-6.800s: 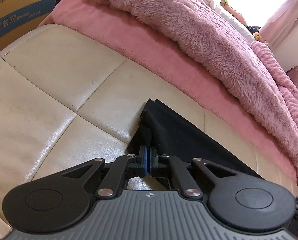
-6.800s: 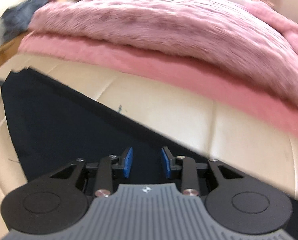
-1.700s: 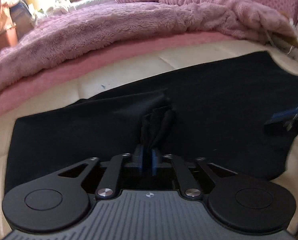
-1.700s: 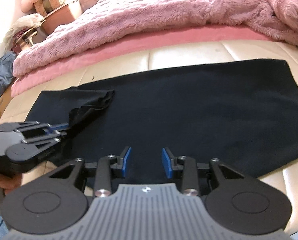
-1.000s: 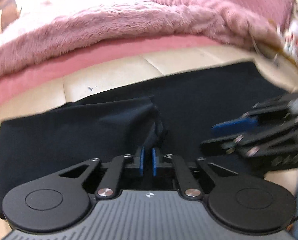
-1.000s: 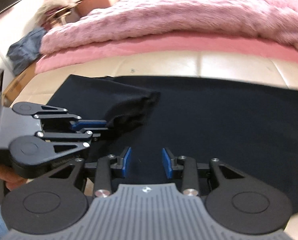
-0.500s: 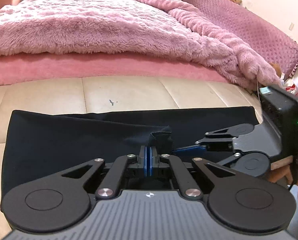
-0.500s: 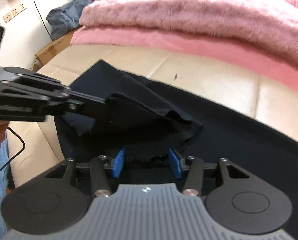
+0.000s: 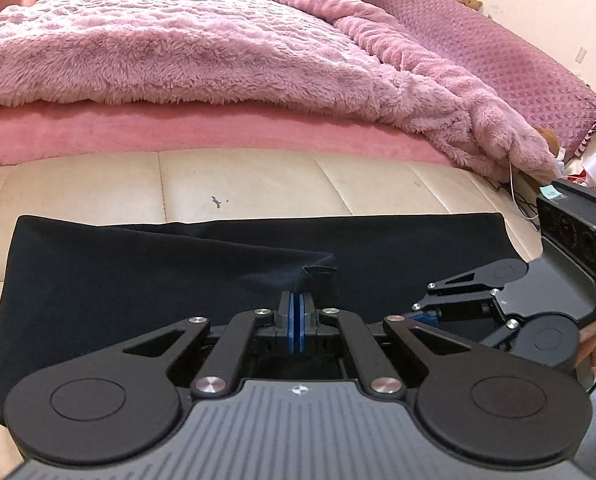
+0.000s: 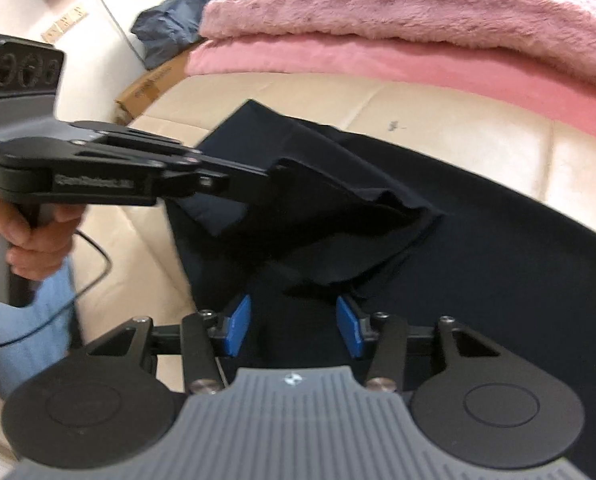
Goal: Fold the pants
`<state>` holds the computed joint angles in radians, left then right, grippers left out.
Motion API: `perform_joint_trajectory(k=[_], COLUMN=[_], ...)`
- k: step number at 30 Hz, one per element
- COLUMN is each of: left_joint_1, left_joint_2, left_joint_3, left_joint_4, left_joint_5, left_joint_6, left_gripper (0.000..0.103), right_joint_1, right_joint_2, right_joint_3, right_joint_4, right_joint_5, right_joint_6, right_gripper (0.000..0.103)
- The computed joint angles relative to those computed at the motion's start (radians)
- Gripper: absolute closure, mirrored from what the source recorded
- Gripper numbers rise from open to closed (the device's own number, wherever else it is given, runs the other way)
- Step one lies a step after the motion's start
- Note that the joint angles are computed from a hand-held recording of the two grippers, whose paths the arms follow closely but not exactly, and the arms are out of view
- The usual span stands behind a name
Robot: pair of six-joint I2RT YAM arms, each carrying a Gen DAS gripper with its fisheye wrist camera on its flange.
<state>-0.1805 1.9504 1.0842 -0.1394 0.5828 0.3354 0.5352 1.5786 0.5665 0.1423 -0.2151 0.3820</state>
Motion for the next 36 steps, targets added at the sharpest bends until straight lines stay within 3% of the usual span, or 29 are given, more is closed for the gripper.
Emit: perform_joint_trajectory(k=[5,12,18,22,27,29,31,36], left_joint_1=[0.000,0.003,-0.004,-0.011,-0.036,-0.046,-0.058,-0.078], left_joint_2=[-0.004,-0.003,0.001,0.003,0.010,0.020,0.027,0.048], left_joint_3=[-0.004,0.006,0.010,0.016,0.005,0.002,-0.005,-0.021], left_joint_4=[0.003,-0.006,-0.011,-0.032,-0.037,-0.037,-0.035,-0.025], left_joint_5=[-0.006,0.001,0.005,0.003,-0.007,-0.015,-0.030,-0.065], left_joint_6=[-0.003,0.000,0.004,0.020,0.047,0.053,0.064,0.066], left_gripper=[0.101,0.101,0.101,0.101,0.101,0.101,0.101,0.101], right_joint_1=[-0.035,-0.079,-0.093,-0.087,-0.066,-0.064,-0.049,-0.001], right_joint_2=[0.045,0.138,0.145,0.157,0.104,0.090,0.086,0.061], right_joint_3=[0.030,0.095,0.053,0.069,0.046,0.024,0.011,-0.011], right_joint_4=[0.011,0.029,0.162,0.135,0.052,0.054,0.056,0.057], right_joint_5=[0.006,-0.108,-0.142,-0.180,-0.143,-0.130,-0.088,0.001], right_joint_6=[-0.024,-0.046,-0.003,-0.024,-0.051,-0.037,-0.016,0.070], right_gripper=[0.058,0.057,0.057,0.058,0.075,0.089,0.096,0.100])
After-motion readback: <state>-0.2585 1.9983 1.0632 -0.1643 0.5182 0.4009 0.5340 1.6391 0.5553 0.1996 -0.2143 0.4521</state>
